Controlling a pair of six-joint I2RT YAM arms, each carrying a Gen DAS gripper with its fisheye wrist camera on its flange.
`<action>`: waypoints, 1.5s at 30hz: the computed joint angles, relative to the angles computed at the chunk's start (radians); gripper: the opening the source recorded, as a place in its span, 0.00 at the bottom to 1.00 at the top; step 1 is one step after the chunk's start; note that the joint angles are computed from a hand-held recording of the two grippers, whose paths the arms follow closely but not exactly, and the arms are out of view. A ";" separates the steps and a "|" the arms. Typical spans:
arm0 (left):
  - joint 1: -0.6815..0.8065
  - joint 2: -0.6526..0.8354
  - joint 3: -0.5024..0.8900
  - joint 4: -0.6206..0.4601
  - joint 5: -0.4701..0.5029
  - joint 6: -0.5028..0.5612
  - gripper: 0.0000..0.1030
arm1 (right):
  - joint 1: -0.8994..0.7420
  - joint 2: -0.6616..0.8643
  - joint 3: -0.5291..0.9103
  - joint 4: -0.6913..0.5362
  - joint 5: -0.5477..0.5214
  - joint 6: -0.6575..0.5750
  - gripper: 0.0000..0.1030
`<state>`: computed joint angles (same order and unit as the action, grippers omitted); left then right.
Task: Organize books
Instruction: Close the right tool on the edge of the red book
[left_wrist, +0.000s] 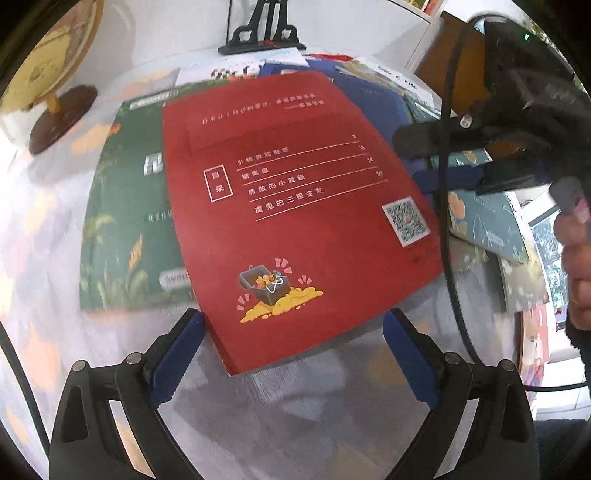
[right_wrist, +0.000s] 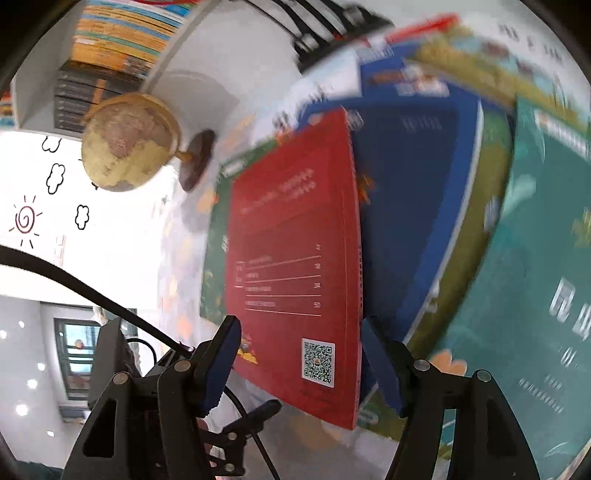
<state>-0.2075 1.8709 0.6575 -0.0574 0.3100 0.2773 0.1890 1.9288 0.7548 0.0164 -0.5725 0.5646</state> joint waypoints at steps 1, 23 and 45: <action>-0.007 -0.006 -0.006 0.004 -0.017 -0.004 0.93 | 0.005 0.003 -0.016 0.028 -0.003 0.011 0.65; -0.056 -0.103 -0.083 0.030 -0.134 0.033 0.93 | 0.192 -0.239 -0.236 -0.042 0.258 -0.028 0.61; 0.019 -0.080 -0.143 0.103 -0.122 0.052 0.92 | 0.115 -0.040 -0.258 0.173 0.003 0.011 0.38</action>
<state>-0.1887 1.7914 0.5145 0.0454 0.1878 0.3290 0.3040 1.8885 0.4965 0.1892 -0.5699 0.5751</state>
